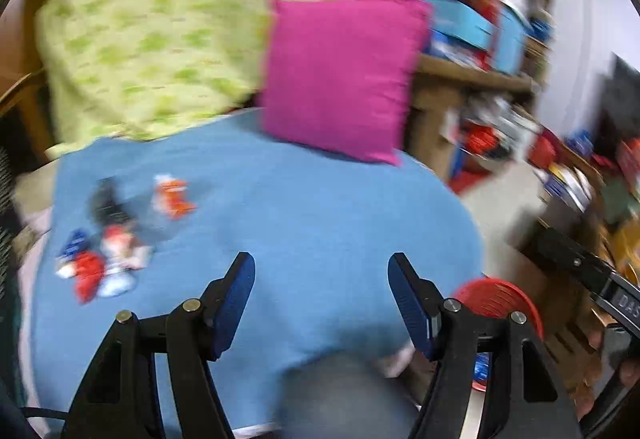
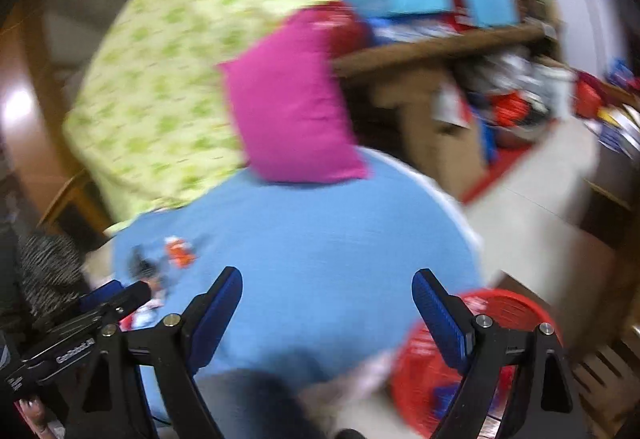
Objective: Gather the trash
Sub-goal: 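Move both tools back over the remaining trash on the towel, then grasp the blue box with the left tool while the right tool grasps the white-and-red box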
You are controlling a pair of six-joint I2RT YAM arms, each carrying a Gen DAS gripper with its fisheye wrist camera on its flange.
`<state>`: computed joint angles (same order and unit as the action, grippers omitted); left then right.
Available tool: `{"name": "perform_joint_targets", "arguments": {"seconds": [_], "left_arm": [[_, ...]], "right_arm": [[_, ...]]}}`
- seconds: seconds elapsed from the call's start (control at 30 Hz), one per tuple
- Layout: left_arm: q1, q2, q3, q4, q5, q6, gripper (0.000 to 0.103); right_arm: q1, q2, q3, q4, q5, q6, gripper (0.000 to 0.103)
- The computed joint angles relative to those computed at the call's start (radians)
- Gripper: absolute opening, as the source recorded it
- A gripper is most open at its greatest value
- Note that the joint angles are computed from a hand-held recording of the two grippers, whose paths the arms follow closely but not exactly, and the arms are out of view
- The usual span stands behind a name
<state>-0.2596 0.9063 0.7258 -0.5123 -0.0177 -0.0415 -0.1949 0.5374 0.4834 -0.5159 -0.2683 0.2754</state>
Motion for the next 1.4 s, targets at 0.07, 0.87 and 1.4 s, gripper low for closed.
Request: {"name": "perform_joint_targets", "arguments": {"seconds": [0.07,0.87,1.4], "left_arm": [[0.177,-0.043,0.007,-0.027,0.078,0.059,0.07],[1.095,0.803,0.619,-0.031,0.463,0.217,0.07],[0.953,1.5,1.292,-0.171,0.278,0.19,0.07]], "right_arm": [[0.251,0.082,0.034,0.094,0.127,0.076,0.09],[0.838,1.418,0.999,0.36,0.004,0.062,0.09],[0.79,2.331,2.138,-0.08,-0.21,0.099,0.088]]}}
